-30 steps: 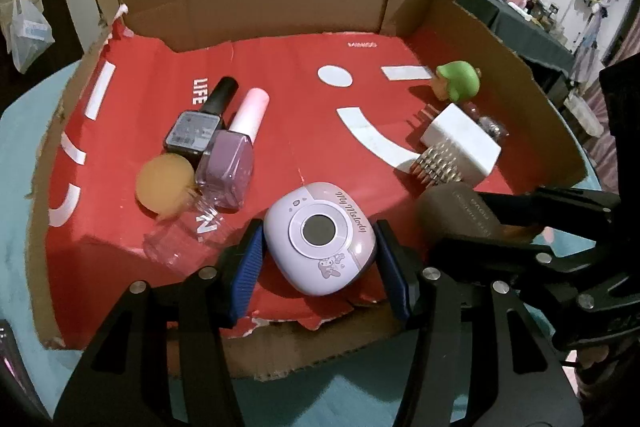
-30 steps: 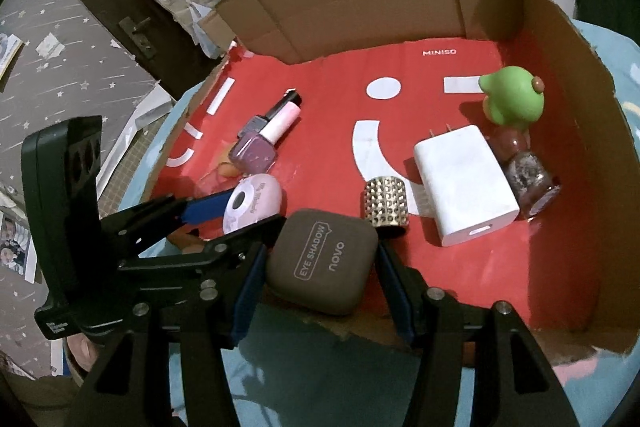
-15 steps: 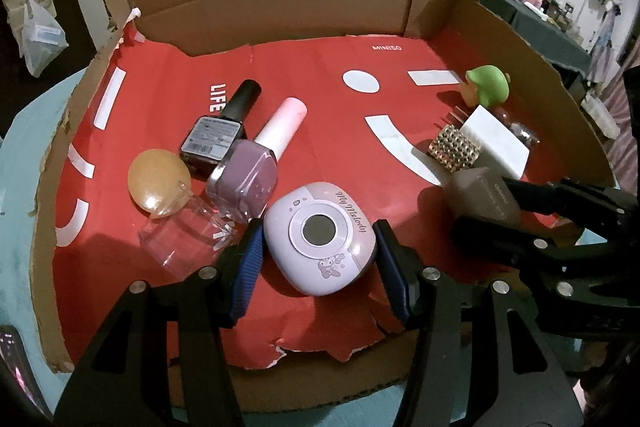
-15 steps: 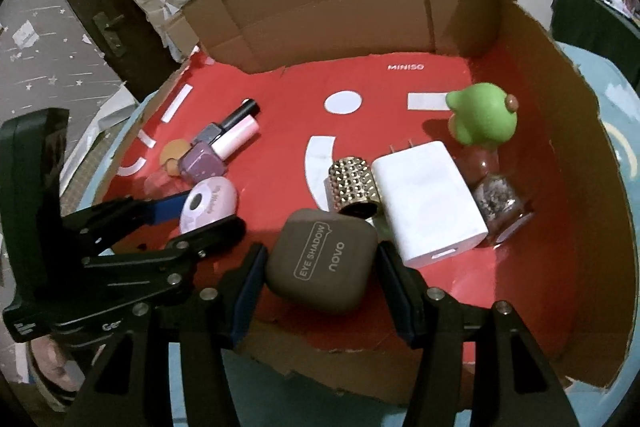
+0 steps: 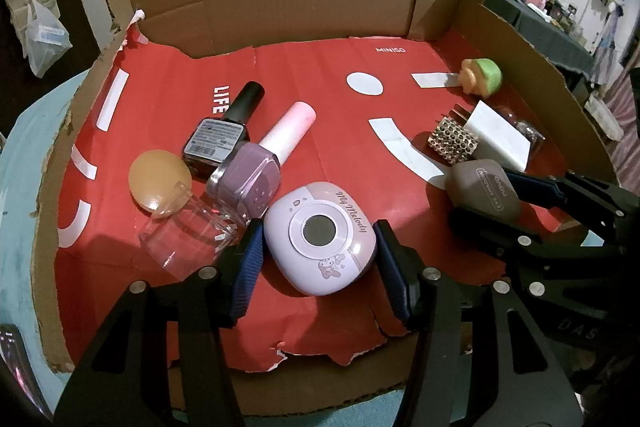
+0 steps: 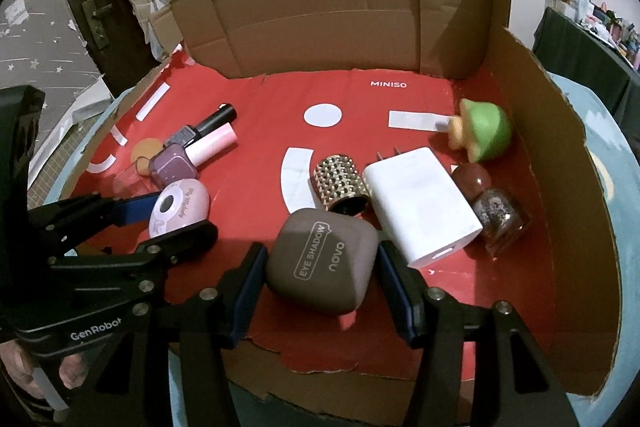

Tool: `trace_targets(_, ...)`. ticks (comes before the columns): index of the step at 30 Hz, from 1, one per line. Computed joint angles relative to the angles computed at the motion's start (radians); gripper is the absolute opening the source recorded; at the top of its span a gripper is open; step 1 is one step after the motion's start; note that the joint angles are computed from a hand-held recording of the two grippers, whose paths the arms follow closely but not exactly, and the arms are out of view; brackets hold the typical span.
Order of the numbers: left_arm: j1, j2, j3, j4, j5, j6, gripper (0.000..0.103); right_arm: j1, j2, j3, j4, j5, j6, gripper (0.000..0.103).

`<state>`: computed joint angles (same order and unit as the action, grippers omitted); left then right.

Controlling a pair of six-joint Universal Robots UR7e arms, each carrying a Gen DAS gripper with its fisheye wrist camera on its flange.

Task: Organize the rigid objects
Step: 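Lower the compact and case onto the box floor and open both grippers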

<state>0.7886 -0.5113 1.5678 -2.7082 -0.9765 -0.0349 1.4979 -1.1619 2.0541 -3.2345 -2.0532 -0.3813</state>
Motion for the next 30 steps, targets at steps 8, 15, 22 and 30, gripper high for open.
trace_targets(8,-0.001,-0.003,0.001,0.008,0.008,-0.011,0.053,-0.002,-0.004,0.006,-0.005,0.004,0.008,0.06)
trace_targets(15,-0.006,-0.013,0.019,-0.023,0.013,-0.003,0.065,0.001,-0.017,0.02,-0.012,0.013,0.015,0.066)
trace_targets(22,-0.029,-0.038,0.068,-0.104,0.075,0.01,0.077,0.019,-0.038,0.057,-0.087,0.007,0.008,0.073)
trace_targets(30,-0.05,-0.08,0.148,-0.198,0.138,-0.009,0.087,0.056,-0.025,0.099,-0.284,-0.061,-0.039,0.088)
